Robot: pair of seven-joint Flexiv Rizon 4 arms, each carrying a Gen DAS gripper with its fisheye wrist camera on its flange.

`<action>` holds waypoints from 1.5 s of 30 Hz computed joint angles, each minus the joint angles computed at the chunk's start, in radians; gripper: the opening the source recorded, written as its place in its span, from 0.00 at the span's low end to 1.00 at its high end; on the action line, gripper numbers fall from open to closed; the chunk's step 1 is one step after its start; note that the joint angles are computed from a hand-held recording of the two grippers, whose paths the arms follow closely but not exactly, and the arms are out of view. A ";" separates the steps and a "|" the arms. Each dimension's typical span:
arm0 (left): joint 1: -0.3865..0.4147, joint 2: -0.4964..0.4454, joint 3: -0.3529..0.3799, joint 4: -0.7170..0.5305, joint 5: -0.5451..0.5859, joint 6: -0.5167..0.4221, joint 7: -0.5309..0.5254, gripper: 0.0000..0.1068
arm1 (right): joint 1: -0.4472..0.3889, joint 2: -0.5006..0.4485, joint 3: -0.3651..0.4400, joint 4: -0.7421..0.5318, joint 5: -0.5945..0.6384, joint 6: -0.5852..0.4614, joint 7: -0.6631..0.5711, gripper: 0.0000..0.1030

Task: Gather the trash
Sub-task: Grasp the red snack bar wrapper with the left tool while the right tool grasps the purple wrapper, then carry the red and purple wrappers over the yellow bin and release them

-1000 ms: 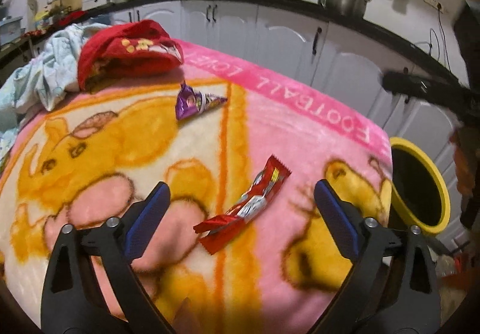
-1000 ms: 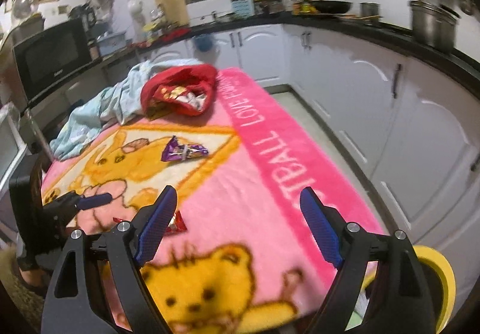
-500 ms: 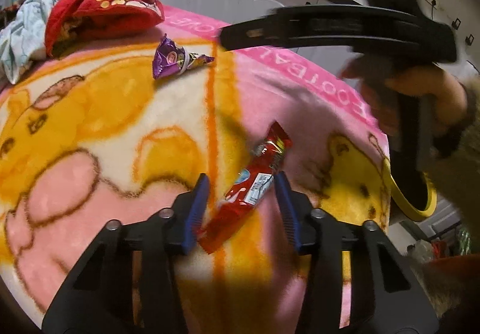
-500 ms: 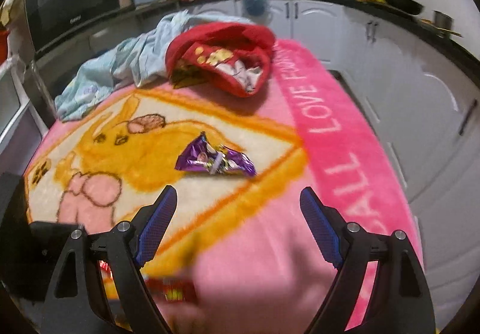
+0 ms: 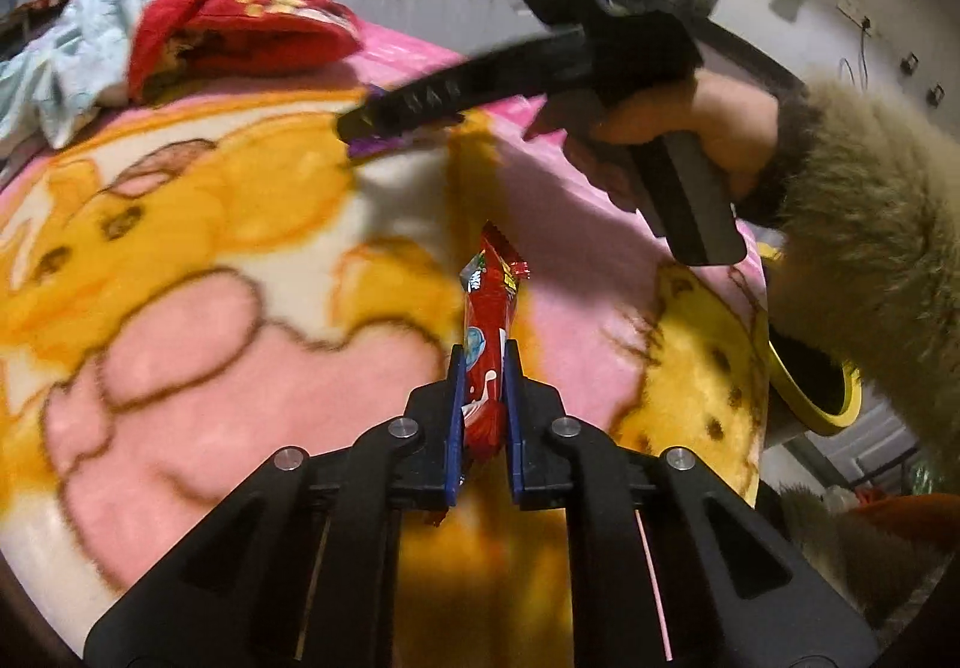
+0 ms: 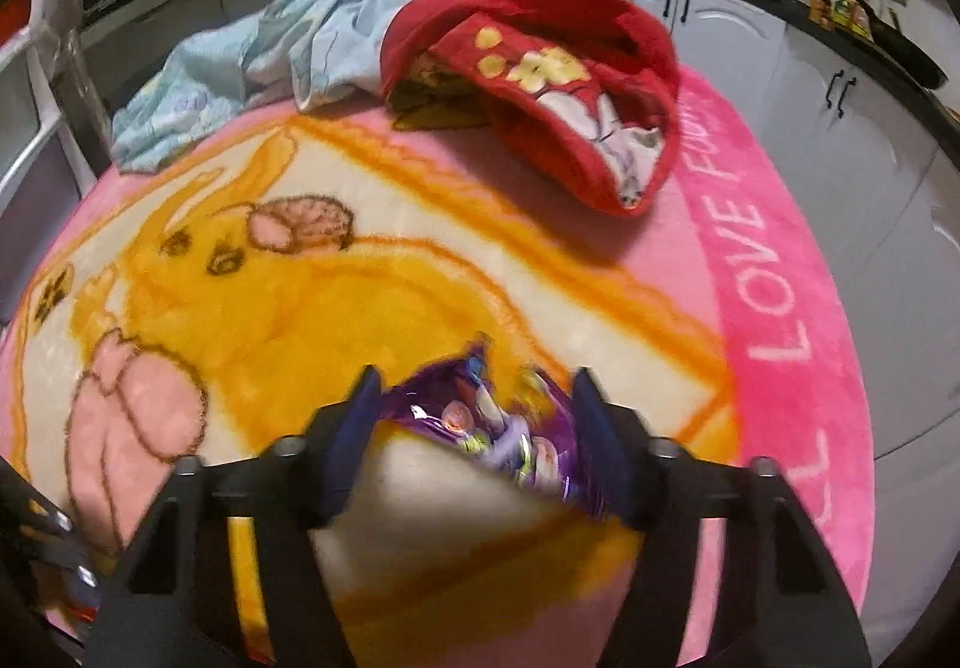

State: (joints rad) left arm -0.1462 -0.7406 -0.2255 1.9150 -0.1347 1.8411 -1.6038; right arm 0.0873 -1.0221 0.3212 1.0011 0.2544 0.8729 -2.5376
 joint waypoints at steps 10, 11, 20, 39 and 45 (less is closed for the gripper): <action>-0.063 0.049 0.105 0.064 -0.054 0.069 -0.060 0.06 | -0.046 0.057 0.021 0.114 0.042 0.071 0.006 0.14; -0.070 0.053 0.112 0.068 -0.060 0.077 -0.066 0.06 | -0.060 0.069 0.027 0.136 0.053 0.079 0.006 0.13; -0.160 0.050 0.170 0.002 -0.116 0.081 -0.051 0.06 | -0.224 0.188 0.092 0.311 0.193 0.143 -0.053 0.13; -0.351 -0.088 0.202 -0.319 -0.182 -0.020 0.032 0.06 | -0.493 0.371 0.051 0.442 0.537 0.108 -0.256 0.13; -0.386 -0.159 0.193 -0.463 -0.158 -0.093 0.057 0.06 | -0.530 0.386 -0.003 0.459 0.598 0.114 -0.283 0.13</action>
